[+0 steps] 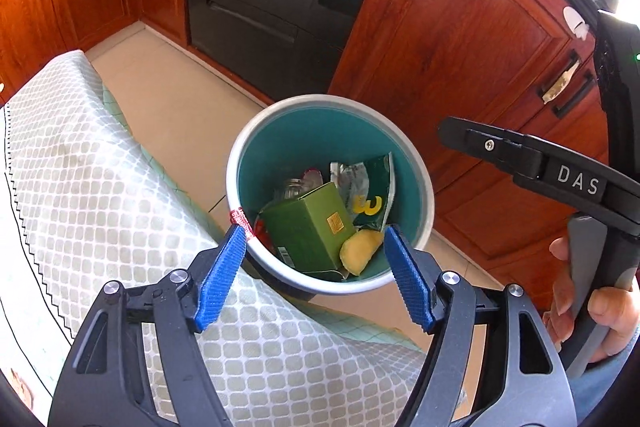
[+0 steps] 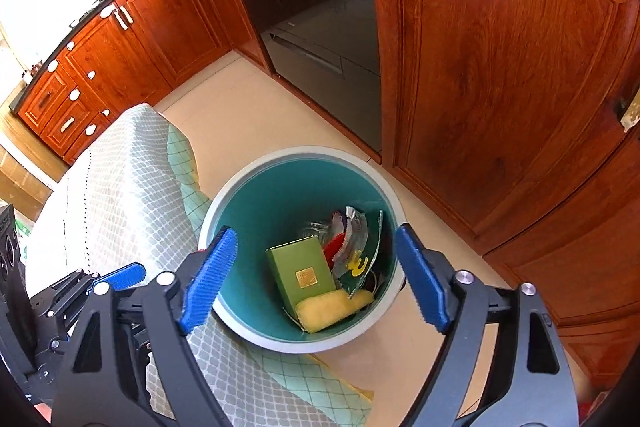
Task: Collect trash
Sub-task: 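Move both tools back over the table toward the remaining items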
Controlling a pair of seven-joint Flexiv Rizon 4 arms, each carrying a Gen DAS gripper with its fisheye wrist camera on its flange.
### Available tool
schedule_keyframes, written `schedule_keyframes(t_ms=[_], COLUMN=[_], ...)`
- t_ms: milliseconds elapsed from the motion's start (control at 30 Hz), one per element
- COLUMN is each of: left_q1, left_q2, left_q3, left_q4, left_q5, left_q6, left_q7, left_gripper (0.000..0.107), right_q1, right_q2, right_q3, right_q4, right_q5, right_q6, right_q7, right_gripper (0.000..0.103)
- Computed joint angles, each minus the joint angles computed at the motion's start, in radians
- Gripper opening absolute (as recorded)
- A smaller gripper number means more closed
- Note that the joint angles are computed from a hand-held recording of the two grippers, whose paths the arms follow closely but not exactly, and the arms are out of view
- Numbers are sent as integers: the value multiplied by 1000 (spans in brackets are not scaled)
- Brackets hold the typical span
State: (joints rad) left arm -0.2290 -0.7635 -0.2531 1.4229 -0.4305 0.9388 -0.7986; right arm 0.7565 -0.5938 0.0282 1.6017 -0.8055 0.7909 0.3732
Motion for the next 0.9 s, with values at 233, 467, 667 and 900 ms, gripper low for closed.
schedule_keyframes(t_ms=[233,467,667,900], left_q1=[26,68,129,194], left_q2=[50,131,231,372], left_q3=[-8,-22,-32,9], left_q4=[67,169,302,509], left_q5=[-23,-76,-163,-308], left_q6=[39,96,154,212], left_q7=[18,48,112,192], left_gripper=[73,73,73,73], right_q1=[12,53,97,155], right_q2=[-17,-37,-81,-194], right_q3=[12,7,0,6], right_q4=[-45,-114,-215,-397], right_q5=[27,22,21,70], right_q6=[-8,-31,-56,-35], right_q7=[-44,-88,-136,-256], right_gripper=[80,81,84,84])
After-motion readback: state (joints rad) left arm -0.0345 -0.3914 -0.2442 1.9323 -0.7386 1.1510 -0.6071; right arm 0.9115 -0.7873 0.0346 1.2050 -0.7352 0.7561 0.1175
